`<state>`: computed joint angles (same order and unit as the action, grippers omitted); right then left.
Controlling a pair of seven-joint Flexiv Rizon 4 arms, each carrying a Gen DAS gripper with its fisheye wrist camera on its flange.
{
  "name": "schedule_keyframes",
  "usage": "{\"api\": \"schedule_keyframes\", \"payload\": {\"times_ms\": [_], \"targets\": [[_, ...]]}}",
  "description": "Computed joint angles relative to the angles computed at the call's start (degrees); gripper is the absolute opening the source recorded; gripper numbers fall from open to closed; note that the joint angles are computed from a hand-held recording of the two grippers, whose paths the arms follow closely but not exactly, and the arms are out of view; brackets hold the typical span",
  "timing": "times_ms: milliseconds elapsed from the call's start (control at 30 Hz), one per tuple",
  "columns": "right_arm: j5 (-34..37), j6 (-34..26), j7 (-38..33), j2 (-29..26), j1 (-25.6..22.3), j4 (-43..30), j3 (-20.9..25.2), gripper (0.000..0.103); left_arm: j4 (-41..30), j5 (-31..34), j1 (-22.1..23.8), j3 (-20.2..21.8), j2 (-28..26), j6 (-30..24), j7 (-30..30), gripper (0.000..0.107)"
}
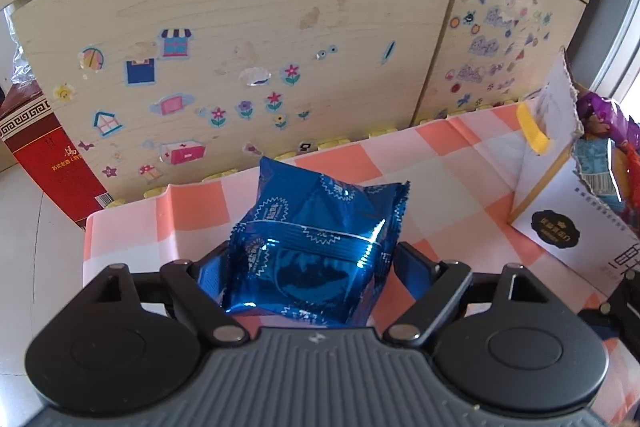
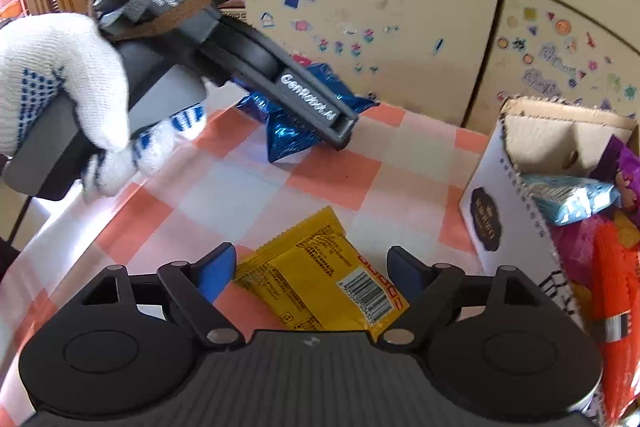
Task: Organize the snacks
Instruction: 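Grasp the blue foil bag with the left tool while right tool grasps the yellow wafer bag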
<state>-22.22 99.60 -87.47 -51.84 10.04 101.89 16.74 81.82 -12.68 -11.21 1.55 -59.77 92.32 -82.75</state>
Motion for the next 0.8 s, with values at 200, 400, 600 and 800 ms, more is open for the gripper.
{"api": "schedule_keyframes", "payload": {"times_ms": [200,400,600,800], "targets": [[0.0,-1.7,-0.7,0.9,-0.5,0.5,1.1,0.06,0.0,0.1,0.7,-1.0,-0.4,1.2,0.0,0.078],[1.5,-1.9,0.4,0.8,-1.4,-0.2,2.5,0.05,2.1,0.5,1.8,-2.3,0.7,2.8,1.2,0.074],[2.8,-3.2,1.9,0.7,-2.7,-0.9,3.8,0.015,5.1,0.3,3.4,-4.4,2.6,4.6,1.7,0.072],[1.6,-4.5,-2.5,-0.3,-9.2,-0.4,10.9,0.063,7.8,0.9,5.7,-7.7,4.1,6.2,2.9,0.072]]}}
